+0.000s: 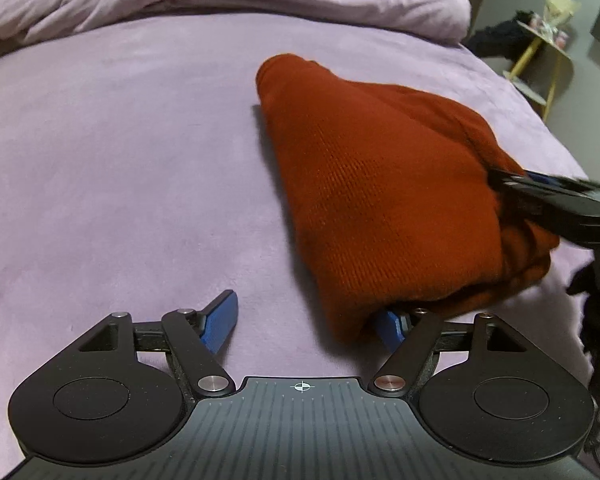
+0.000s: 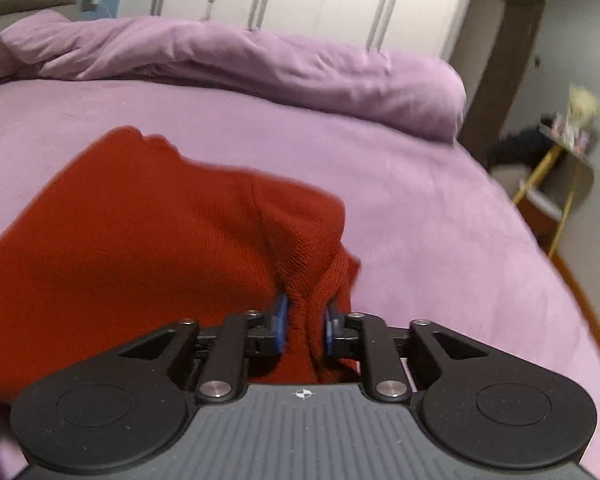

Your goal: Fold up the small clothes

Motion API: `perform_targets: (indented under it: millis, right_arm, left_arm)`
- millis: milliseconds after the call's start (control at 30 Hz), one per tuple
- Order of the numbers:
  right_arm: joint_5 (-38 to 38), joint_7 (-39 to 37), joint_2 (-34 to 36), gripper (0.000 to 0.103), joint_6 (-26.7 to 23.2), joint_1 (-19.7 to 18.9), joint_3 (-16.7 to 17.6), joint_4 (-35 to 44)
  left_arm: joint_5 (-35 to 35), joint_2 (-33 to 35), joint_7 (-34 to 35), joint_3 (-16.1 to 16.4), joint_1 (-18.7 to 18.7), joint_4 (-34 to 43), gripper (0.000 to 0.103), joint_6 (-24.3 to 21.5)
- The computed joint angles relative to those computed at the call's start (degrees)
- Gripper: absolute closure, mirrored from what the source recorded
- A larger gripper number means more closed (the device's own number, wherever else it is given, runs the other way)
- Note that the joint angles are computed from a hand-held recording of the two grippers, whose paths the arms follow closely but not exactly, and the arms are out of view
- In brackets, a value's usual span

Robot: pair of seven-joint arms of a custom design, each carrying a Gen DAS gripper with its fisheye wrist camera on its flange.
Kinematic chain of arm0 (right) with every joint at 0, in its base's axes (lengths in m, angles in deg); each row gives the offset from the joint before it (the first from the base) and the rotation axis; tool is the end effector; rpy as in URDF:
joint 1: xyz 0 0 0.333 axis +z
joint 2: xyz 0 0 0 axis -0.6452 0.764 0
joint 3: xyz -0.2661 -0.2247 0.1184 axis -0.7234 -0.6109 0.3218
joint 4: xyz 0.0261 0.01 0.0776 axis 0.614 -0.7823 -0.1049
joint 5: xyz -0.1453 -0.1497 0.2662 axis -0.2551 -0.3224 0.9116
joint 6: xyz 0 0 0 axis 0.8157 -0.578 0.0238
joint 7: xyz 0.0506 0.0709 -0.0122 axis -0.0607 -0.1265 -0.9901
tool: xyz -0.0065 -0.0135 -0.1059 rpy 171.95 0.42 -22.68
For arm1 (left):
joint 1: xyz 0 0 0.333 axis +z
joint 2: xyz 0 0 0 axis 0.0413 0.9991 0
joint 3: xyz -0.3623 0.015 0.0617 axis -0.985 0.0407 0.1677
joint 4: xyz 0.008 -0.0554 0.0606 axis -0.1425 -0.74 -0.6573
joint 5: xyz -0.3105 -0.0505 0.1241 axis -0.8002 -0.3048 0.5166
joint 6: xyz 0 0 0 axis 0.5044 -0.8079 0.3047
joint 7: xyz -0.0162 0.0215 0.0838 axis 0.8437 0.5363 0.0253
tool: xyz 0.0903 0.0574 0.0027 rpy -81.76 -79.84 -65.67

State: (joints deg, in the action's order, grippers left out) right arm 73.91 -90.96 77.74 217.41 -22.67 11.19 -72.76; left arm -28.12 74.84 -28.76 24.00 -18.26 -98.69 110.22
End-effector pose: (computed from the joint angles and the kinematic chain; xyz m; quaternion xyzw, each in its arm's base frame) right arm 0.5116 0.1031 0.4960 -0.7790 0.4395 -0.3127 0.3197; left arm 0.3732 -0.3110 0.5213 -0.7810 0.5361 -0.2468 0.2042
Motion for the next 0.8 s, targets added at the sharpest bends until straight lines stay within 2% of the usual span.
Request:
perform_targets:
  millis: [33,67,133,267,333,400,467,500,533,567,633,667,700,767,800]
  right_arm:
    - [1.2,1.0,-1.2,0.067,-2.0,-0.9,-0.5,-0.4]
    - [-0.7,6.0,-2.7,0.058,-4.7,-1.8,-1.1,-1.5]
    - [-6.1,18.0,-5.6,0.052,-10.7,-3.9,-2.5,-4.0]
    - [-13.4,37.8,-12.0,0.052,-25.7,-8.7,-6.7,-10.8]
    - [-12.3,40.3,-13.3,0.052,-34.8,-10.5,-8.8,-12.4]
    - [-10.6,40.2,-12.9,0.052,-40.7,-11.8,-9.8,-12.5]
    - [-7.1,37.6,-11.4,0.056,-40.9,-12.1,-8.9,-11.8]
    - [-7.5,38.1,-10.3,0.061,-39.4,-11.9,-8.0,-10.9]
    - [-8.5,39.6,-10.2,0.081,-36.5,-11.4,-6.8,-11.1]
    - [-10.5,41.9,-9.3,0.087,-33.2,-10.7,-5.6,-10.3]
    - [-15.0,45.5,-9.0,0.091,-29.3,-10.6,-3.4,-9.5]
    - [-14.0,45.0,-10.2,0.092,-31.1,-10.7,-4.0,-10.1]
    - [-9.8,45.1,-10.7,0.092,-36.2,-10.4,-6.6,-10.3]
    - [-2.0,49.6,-9.3,0.092,-51.8,-13.6,-11.4,-10.6]
    - [0.7,51.9,-8.2,0.092,-56.3,-15.6,-12.0,-11.2]
  left_arm:
    - [0.2,-0.4,-0.5,0.1,0.1,-0.6,0.025,0.6]
    - [0.5,-0.7,-1.0,0.3,0.3,-1.1,0.025,1.3]
    - [0.4,-0.9,-1.9,0.4,0.5,-1.6,0.025,2.2]
    - [1.2,-0.6,-3.0,-0.1,0.6,-1.2,0.025,1.4]
    - [1.0,0.1,-2.6,-0.2,0.4,-0.2,0.025,0.3]
    - [0.5,0.4,-1.9,-0.3,0.0,0.4,0.026,-0.6]
    - [0.2,0.1,-2.1,-0.3,-0.2,0.6,0.026,-1.1]
    - [0.0,0.1,-2.0,-0.3,-0.3,0.6,0.026,-1.4]
    - [0.0,0.0,-1.9,-0.2,-0.3,0.5,0.026,-1.4]
    - [0.0,-0.1,-1.8,-0.1,-0.3,0.3,0.025,-1.1]
    - [-0.2,-0.4,-1.4,0.0,-0.2,0.1,0.025,-1.0]
    - [-0.1,-0.5,-1.5,-0.1,-0.2,0.0,0.025,-1.2]
    - [-0.1,-0.8,-1.4,0.0,-0.2,-0.1,0.025,-1.5]
    - [-0.4,-1.4,-1.3,0.3,0.1,-1.1,0.024,0.1]
    - [-0.5,-1.6,-1.4,0.4,0.2,-1.6,0.024,0.7]
